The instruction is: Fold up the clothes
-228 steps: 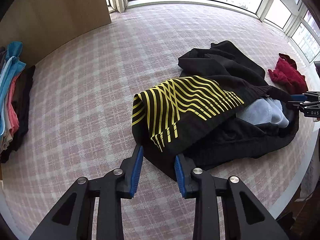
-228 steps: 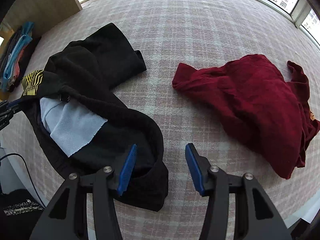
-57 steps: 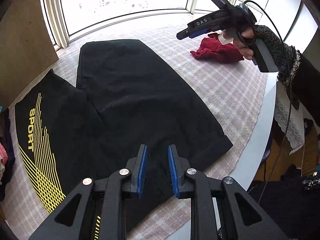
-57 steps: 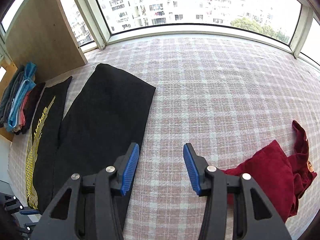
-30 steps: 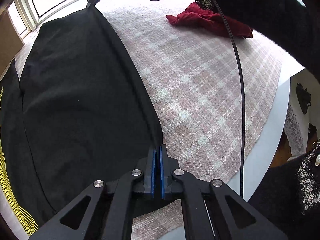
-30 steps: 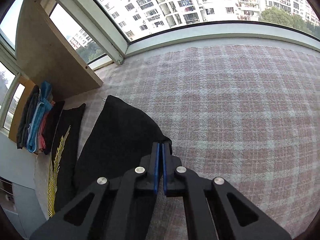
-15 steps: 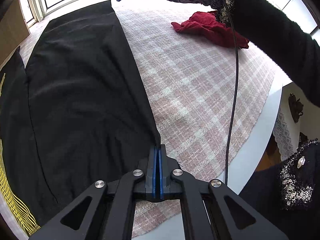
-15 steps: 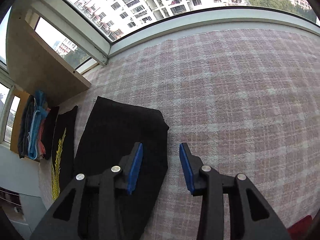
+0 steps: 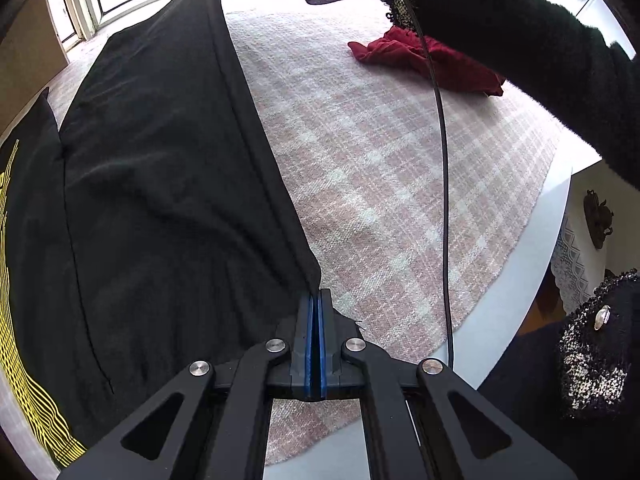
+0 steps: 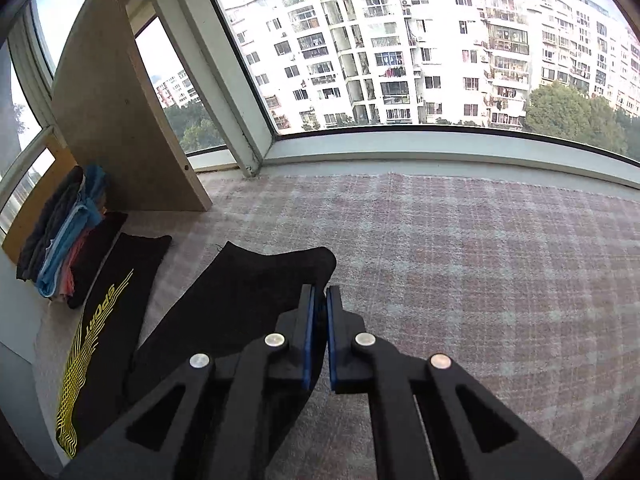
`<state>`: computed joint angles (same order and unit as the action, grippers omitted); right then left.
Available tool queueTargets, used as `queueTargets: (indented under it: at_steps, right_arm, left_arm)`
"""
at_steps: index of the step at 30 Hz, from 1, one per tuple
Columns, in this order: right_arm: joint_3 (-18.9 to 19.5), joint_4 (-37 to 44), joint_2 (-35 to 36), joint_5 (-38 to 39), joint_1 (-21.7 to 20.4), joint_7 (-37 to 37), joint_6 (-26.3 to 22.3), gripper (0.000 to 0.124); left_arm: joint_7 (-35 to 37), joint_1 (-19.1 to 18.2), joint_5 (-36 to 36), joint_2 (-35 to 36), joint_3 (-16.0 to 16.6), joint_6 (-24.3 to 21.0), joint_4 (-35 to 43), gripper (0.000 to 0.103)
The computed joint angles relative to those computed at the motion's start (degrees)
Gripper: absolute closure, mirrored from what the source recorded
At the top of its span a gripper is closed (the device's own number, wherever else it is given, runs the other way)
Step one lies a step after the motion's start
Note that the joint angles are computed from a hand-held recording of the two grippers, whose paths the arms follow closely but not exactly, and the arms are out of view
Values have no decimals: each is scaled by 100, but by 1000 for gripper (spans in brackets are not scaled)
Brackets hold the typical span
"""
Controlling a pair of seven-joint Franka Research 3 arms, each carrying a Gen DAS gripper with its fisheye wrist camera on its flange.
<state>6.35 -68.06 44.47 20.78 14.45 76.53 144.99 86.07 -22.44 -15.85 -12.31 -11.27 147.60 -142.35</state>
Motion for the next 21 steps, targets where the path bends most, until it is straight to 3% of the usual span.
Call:
queueTargets:
  at_steps: [2,3,5,7,11,17,19,21]
  right_arm:
    - [46,371,249,-248,-124,536,-500,77]
    - [-128,674,426,-23,-69,604,-860,77]
    - [-75,1015,673,54,-176,776,-1208,77]
    - [-25,1186,814,98,-233,803,-1362,77]
    - [-63,1347,914,-26,-153,767,-1409,77]
    - [-54,1905,1214,-171,-73,714,-1727,78]
    - [-73,2135,1334,-232,-36,710,-1874,87]
    - [-183,2436,1490,-410,59,780,-2030,115]
  left_arm:
    - [-62,6,-8,52,-15,35,22,99]
    - [-91,7,-29,30,-18,62,-1,98]
    - [-149,-7,-92,-94,-7,130,-106,97]
    - [-233,-32,-136,-346,19,189,-291,90]
    - [-524,-134,-99,-763,76,138,-593,89]
    - [-391,-455,-310,-547,168,120,-509,75]
    - [-468,-421,-179,-305,43,226,-364,73]
    - [-738,-302,160,-134,-124,257,-247,66]
